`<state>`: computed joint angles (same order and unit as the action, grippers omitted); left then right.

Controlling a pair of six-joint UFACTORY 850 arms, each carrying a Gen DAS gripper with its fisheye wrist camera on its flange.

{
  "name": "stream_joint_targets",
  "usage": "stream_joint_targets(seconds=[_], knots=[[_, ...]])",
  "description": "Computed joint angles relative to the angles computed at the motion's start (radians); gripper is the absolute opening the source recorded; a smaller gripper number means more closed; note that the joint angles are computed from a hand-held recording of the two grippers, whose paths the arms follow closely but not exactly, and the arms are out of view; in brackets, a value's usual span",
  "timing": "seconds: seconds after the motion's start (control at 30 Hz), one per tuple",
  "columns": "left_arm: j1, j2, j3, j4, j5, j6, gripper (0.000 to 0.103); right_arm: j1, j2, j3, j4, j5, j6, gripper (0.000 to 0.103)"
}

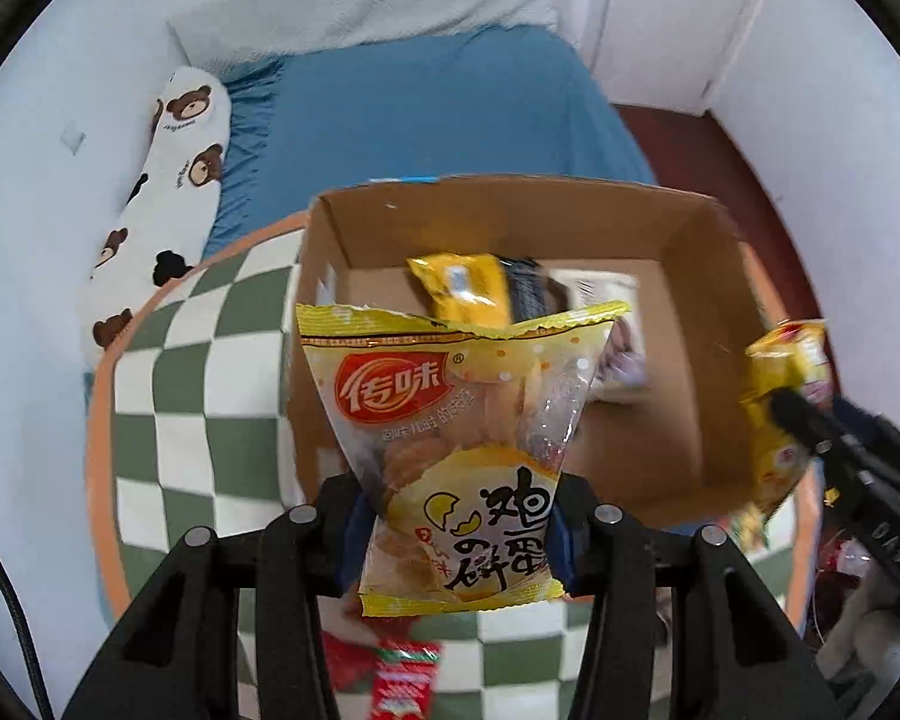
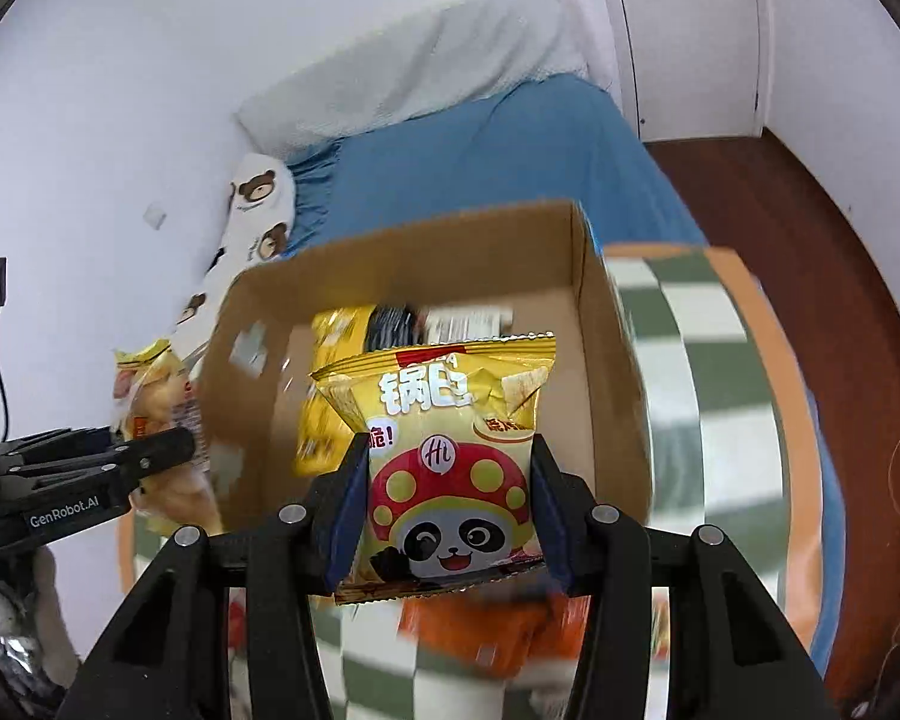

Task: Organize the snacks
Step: 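Carry both yellow bags into the box and open both tools, then lift both tools out of the box back toward the mat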

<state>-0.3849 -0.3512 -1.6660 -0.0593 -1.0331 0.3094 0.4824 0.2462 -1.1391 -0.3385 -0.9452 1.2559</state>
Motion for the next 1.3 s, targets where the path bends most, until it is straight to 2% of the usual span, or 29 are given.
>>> stream_joint_targets(seconds=[0.17,0.3,0.47,0.5,0.57,0.6,0.63,0.67,0.73,0.87,1.03,1.3], knots=[[-0.004,-0.167,-0.165,0.060,-0.050,-0.063,0.044,-0.113,-0.100,-0.045,0.020,0.030,-0.116,0.051],[-0.002,-0.304,-0.321,0.069,-0.135,-0.110,0.044,-0.175,-0.156,-0.065,0.047,0.048,-0.174,0.051],[-0.012,-0.396,-0.429,0.105,-0.179,-0.137,0.046,-0.237,-0.199,-0.065,0.093,0.080,-0.229,0.053],[-0.011,-0.418,-0.454,0.100,-0.197,-0.138,0.046,-0.254,-0.206,-0.061,0.131,0.082,-0.246,0.056],[-0.009,-0.440,-0.479,0.074,-0.218,-0.131,0.047,-0.269,-0.216,-0.053,0.151,0.075,-0.257,0.086],[-0.008,-0.451,-0.488,0.064,-0.226,-0.123,0.050,-0.270,-0.221,-0.051,0.134,0.068,-0.253,0.089],[-0.008,-0.457,-0.494,0.053,-0.230,-0.117,0.057,-0.271,-0.221,-0.045,0.134,0.071,-0.259,0.089],[-0.006,-0.459,-0.492,0.036,-0.233,-0.107,0.069,-0.277,-0.224,-0.040,0.150,0.070,-0.275,0.089],[-0.006,-0.452,-0.475,0.020,-0.219,-0.102,0.083,-0.278,-0.226,-0.036,0.152,0.069,-0.285,0.090],[-0.013,-0.406,-0.407,0.022,-0.154,-0.111,0.084,-0.278,-0.228,-0.037,0.155,0.058,-0.291,0.097],[-0.005,-0.335,-0.316,-0.018,-0.074,-0.110,0.084,-0.249,-0.195,-0.020,0.137,0.034,-0.256,0.097],[0.007,-0.181,-0.123,-0.065,0.034,-0.091,0.084,-0.151,-0.144,-0.011,0.066,-0.024,-0.157,0.097]])
